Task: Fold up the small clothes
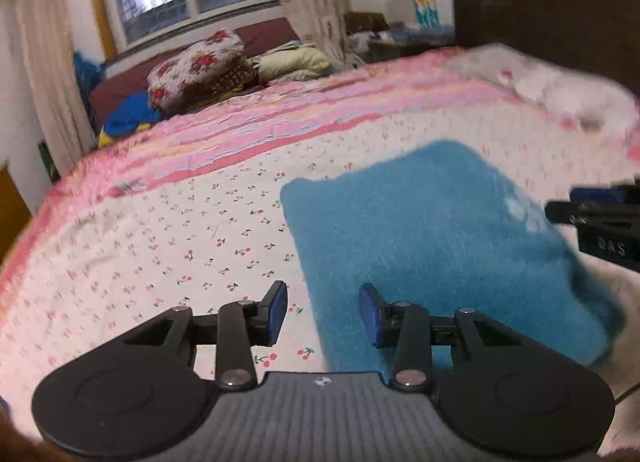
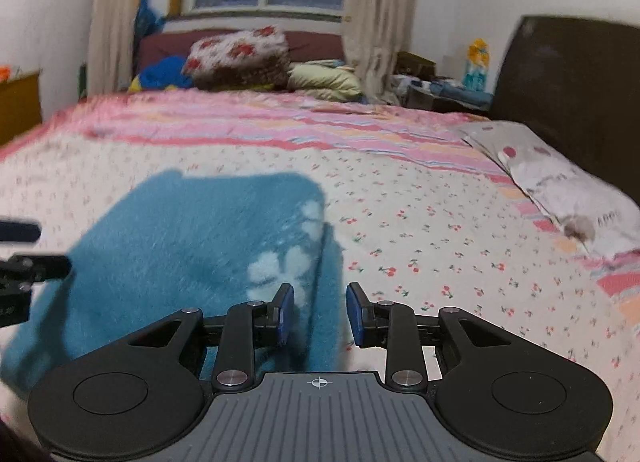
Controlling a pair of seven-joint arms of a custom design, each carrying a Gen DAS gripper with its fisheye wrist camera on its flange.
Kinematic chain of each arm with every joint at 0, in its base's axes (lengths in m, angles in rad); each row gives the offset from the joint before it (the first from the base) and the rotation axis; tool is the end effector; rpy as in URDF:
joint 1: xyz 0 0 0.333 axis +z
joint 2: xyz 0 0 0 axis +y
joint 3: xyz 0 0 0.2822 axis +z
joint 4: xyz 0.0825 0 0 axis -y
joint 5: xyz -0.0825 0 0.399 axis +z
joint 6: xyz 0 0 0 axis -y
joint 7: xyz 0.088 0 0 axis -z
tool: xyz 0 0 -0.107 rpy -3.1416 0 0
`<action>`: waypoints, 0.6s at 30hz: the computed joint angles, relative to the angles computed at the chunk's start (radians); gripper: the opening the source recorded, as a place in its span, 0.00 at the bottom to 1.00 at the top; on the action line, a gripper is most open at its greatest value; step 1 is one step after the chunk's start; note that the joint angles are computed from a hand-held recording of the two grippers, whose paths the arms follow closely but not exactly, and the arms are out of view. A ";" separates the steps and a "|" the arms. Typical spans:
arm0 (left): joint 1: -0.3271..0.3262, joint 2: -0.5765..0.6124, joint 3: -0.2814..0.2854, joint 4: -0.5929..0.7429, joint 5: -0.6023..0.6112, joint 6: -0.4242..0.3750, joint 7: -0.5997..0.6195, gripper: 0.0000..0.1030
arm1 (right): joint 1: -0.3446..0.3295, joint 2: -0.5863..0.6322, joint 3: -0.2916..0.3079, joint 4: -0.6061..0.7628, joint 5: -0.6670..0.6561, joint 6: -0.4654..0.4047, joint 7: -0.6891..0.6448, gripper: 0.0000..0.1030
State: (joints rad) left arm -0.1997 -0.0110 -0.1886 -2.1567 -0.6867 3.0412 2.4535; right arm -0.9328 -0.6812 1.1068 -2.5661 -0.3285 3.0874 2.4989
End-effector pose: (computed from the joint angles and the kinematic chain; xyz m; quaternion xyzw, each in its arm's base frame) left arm 0.5628 -0.1778 0.4555 -0.4105 0.7967 -0.3589 0.2608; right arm 0.4786 0.1174 0.4117 -0.5329 0.6905 -0.4240 0.2439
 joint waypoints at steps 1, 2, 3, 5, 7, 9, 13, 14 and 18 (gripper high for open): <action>0.001 0.007 0.001 0.012 -0.019 -0.006 0.000 0.45 | 0.000 -0.009 -0.007 -0.010 0.008 0.020 0.013 0.28; 0.004 0.016 0.000 0.022 -0.001 -0.007 -0.022 0.45 | -0.006 -0.024 -0.004 -0.021 0.019 0.053 0.029 0.28; 0.007 0.028 -0.003 0.029 0.013 -0.001 -0.035 0.45 | -0.013 -0.032 -0.002 -0.027 0.036 0.083 0.035 0.28; 0.018 0.046 -0.013 0.037 0.062 -0.006 -0.068 0.45 | -0.025 -0.013 0.002 -0.026 0.069 0.125 0.027 0.30; 0.029 0.053 -0.030 0.036 0.079 -0.001 -0.060 0.45 | -0.027 0.062 -0.002 -0.008 0.077 0.130 -0.020 0.31; 0.038 0.048 -0.048 0.033 0.054 -0.010 -0.018 0.43 | -0.056 0.104 0.035 0.025 0.074 0.054 -0.063 0.32; 0.037 0.039 -0.057 0.029 0.023 -0.033 0.023 0.34 | -0.079 0.097 0.059 0.040 0.066 0.024 -0.064 0.32; 0.033 0.035 -0.058 0.023 0.019 -0.021 0.041 0.34 | -0.070 0.110 0.045 0.035 0.066 0.029 -0.062 0.32; 0.028 0.002 -0.031 0.020 -0.025 -0.089 0.053 0.36 | -0.048 0.128 0.014 0.022 0.057 0.037 -0.055 0.35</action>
